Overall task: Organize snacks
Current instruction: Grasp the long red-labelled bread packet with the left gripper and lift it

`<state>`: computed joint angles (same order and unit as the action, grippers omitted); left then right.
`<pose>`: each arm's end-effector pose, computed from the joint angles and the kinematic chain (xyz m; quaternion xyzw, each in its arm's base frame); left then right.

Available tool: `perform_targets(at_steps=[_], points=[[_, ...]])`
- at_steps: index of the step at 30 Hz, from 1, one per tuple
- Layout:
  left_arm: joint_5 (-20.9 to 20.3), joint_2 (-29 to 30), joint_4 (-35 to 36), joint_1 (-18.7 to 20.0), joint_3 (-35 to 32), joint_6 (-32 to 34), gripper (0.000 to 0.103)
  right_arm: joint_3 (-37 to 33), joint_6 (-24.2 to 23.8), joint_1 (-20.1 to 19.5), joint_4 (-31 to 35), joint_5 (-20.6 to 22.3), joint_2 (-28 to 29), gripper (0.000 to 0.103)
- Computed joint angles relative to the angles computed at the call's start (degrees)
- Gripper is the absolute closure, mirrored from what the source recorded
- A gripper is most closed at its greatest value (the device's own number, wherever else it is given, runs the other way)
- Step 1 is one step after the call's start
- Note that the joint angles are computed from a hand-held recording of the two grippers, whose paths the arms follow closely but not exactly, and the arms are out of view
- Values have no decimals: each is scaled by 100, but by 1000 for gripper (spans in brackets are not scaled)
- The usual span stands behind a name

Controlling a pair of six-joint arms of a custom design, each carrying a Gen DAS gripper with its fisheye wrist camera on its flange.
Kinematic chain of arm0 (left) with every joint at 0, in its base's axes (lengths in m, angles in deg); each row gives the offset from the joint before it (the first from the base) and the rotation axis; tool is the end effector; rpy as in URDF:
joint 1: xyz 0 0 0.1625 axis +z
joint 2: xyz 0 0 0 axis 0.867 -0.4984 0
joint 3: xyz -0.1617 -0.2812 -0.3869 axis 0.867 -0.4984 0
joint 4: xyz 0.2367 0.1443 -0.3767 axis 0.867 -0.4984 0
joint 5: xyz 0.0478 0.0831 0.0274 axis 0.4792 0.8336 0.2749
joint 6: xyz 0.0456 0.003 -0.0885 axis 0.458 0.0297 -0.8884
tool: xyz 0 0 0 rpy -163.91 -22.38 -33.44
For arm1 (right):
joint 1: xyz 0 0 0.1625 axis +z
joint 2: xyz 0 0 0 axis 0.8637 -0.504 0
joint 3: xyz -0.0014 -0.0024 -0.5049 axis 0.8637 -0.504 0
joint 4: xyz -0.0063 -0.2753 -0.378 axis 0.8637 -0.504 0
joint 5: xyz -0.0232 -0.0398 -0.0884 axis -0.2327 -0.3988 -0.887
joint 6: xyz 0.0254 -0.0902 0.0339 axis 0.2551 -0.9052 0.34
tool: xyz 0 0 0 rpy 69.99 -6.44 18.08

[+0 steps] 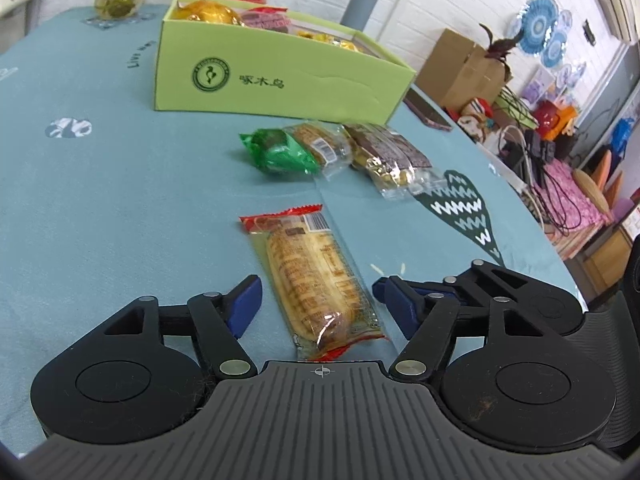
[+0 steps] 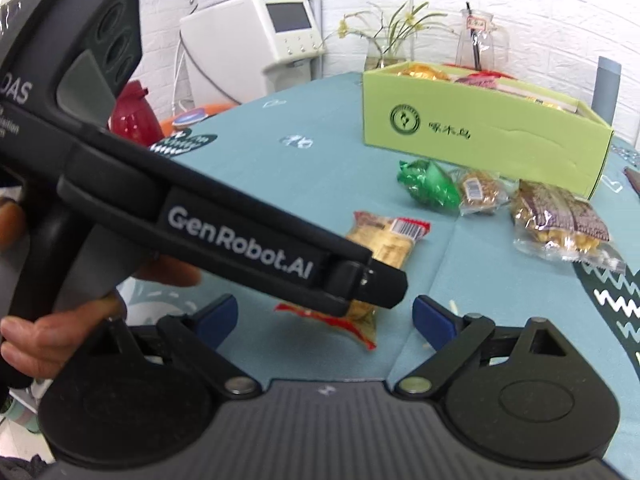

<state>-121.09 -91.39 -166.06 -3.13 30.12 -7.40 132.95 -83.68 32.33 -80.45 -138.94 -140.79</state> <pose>-0.2306 -0.7079 0.0855 0.0977 0.9132 -0.3497 0.1851 0.1573 -0.7352 0.1676 0.4811 -0.8477 0.1916 0.1151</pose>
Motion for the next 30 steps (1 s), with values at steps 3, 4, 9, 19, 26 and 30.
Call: perform_targets(at_steps=[3,4,9,19,26,30], points=[[-29,-2,72,35,-56,-51,48,-13,-75,15,-114,-3,72,10],[-22,4,167,54,-94,-113,49,-39,-71,21,-116,-46,112,10],[143,68,196,35,-165,-87,49,-31,-245,53,-364,-200,210,9],[197,118,63,25,-156,80,49,48,-169,54,-511,-178,177,16],[286,130,-9,-89,-331,339,80,-106,82,138,-801,5,199,38],[200,225,-182,-52,-996,1003,80,-816,-105,297,-873,294,491,37]])
